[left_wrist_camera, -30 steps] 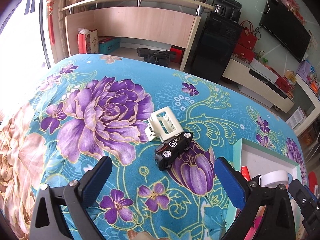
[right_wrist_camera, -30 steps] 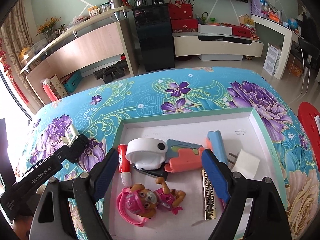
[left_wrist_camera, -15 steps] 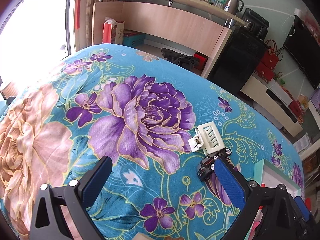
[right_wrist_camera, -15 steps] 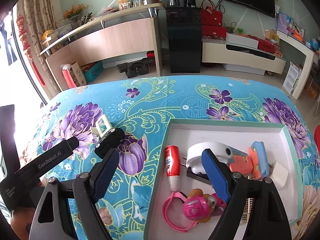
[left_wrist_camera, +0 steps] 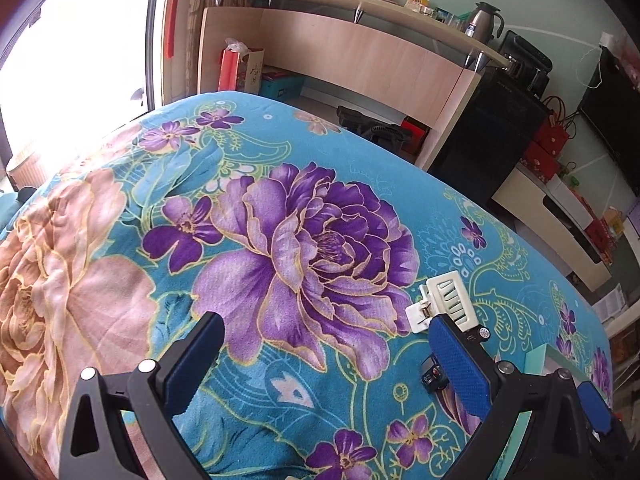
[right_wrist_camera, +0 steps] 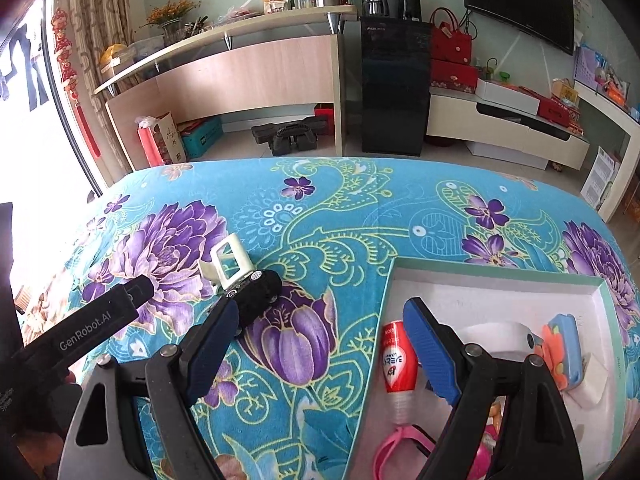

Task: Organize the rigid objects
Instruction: 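Move both open tools back to the white car frame and black toy car, then grasp the black toy car with the right tool while the left tool grasps the white car frame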

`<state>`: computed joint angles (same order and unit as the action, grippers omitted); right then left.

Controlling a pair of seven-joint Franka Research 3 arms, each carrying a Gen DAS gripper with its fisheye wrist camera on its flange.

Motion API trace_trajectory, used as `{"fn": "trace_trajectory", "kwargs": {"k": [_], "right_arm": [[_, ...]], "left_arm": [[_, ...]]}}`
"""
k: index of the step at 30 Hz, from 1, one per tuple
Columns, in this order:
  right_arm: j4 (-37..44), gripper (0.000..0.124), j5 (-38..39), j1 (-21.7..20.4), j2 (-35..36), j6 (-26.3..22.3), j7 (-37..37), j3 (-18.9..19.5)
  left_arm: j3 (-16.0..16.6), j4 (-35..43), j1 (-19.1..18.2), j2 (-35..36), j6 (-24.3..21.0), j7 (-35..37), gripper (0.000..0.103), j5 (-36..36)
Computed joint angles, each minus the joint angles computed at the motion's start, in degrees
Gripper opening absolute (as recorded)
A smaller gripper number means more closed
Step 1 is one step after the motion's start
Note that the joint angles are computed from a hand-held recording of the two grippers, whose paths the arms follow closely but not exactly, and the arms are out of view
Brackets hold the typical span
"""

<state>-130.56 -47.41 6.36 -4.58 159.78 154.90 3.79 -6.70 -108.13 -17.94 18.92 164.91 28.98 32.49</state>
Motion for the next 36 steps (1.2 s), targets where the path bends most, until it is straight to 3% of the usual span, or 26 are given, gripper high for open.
{"fn": "trace_trajectory", "kwargs": {"k": [5, 10, 14, 16, 26, 32, 36], "right_arm": [[2.34, 0.085, -1.69, 0.89, 2.91, -0.29, -0.26, -0.47], [3.69, 0.085, -3.29, 2.30, 5.03, 1.91, 0.93, -1.94], [4.44, 0.085, 0.15, 3.34, 7.27, 5.20, -0.51, -3.28], [5.28, 0.085, -0.01, 4.30, 8.21, 4.85, -0.09, -4.00], [6.76, 0.084, -0.91, 7.55, 10.50, 6.21, 0.90, -6.59], [6.93, 0.067, 4.08, 8.30, 12.01, 7.74, -4.35, -6.81], [7.35, 0.065, 9.05, 9.26, 13.53, 7.42, -8.62, -7.26]], "left_arm": [[-2.23, 2.78, 1.60, 2.12, -2.31, 4.51, 0.103, -4.28], [-3.25, 8.55, 2.17, 5.32, -11.06, 9.04, 0.103, -9.60], [-2.88, 8.58, 3.16, 5.84, -8.37, 9.02, 0.103, -12.06], [-1.37, 8.66, 2.16, 5.82, -9.31, 7.47, 0.103, -10.75], [-1.67, 9.16, 2.85, 6.80, -10.87, 9.11, 0.103, -11.40], [-1.66, 9.08, 3.46, 6.84, -10.39, 8.82, 0.103, -12.06], [-2.06, 9.21, 3.75, 7.04, -9.70, 9.52, 0.103, -12.68]]}}
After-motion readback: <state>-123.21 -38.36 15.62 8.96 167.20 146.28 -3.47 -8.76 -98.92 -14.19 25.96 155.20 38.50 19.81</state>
